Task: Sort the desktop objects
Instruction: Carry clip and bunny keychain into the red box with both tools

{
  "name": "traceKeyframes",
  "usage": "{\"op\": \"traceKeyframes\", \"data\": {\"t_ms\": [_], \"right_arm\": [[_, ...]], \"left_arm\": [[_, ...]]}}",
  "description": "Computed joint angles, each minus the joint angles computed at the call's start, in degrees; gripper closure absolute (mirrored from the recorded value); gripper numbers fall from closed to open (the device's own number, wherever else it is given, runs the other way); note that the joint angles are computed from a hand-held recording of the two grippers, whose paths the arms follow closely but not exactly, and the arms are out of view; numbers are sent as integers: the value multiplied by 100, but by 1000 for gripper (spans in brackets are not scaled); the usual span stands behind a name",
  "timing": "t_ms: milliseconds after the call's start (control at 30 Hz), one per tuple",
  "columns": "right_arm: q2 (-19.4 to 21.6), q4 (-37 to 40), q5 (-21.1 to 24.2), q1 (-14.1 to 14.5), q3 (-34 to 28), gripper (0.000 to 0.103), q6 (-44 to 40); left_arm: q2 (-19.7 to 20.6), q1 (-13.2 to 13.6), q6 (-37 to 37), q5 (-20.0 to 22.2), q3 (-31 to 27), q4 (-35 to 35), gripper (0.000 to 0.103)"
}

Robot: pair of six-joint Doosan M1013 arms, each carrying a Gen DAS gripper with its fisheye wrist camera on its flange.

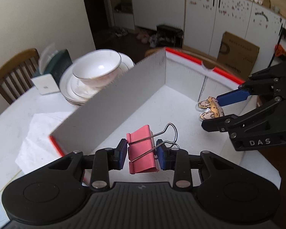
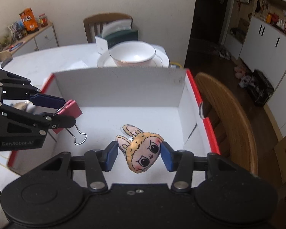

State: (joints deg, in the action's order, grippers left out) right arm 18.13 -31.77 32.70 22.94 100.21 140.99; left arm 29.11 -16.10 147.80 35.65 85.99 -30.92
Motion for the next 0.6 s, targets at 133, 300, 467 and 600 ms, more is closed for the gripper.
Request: {"op": "traceKeyframes", "data": {"t_ms": [133,300,467,600], "right_arm": [[158,575,166,-108,-145,56,-712],[360,1344,494,-200,-382,56,-1643],[518,1857,795,-261,-549,56,-2137],[607,2063,981,-272,-615,56,-2320]], "left_arm": [[237,-95,-613,343,-309,640,71],[505,-194,-1166,807,-654,1315,71],[677,-221,-1479,1225,-881,1584,71],[791,-259,-1588,1619,-1072,1824,71]]}}
